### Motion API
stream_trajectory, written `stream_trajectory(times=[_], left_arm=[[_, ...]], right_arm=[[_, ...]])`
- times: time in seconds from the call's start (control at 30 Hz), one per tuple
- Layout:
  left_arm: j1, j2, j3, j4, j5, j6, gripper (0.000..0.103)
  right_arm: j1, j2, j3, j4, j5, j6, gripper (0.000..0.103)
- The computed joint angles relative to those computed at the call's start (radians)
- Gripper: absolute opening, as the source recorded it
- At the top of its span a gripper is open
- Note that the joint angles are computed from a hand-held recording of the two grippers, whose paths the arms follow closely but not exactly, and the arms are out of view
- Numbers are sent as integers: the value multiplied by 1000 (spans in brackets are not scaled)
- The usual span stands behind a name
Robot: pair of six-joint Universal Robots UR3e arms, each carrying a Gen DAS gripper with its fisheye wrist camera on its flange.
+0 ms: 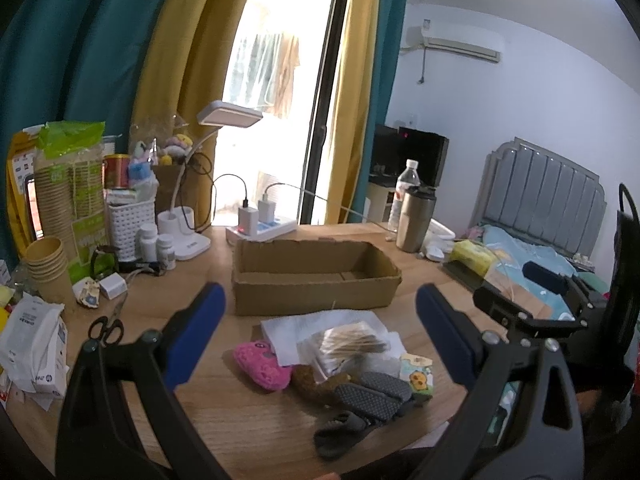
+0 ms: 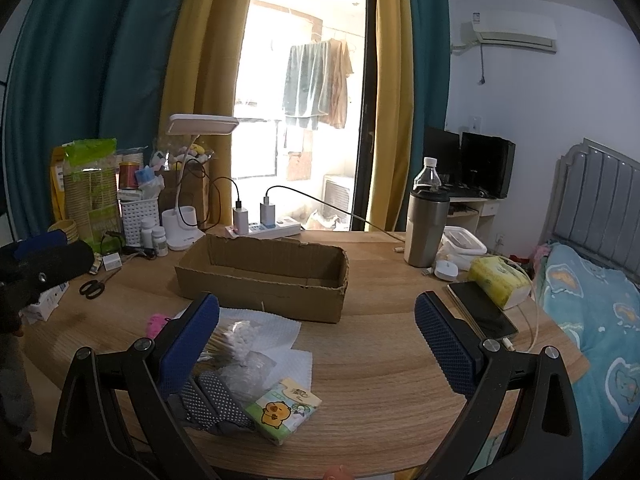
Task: Organize soft objects
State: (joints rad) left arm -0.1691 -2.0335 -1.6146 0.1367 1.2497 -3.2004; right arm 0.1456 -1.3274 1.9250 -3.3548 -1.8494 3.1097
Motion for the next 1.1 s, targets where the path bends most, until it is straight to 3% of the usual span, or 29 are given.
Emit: stream_trajectory(times=[1.1], left_arm=[[-5, 0, -16, -11, 9, 3, 97]], right_arm=[[-4, -3, 5, -6, 9, -1, 100]])
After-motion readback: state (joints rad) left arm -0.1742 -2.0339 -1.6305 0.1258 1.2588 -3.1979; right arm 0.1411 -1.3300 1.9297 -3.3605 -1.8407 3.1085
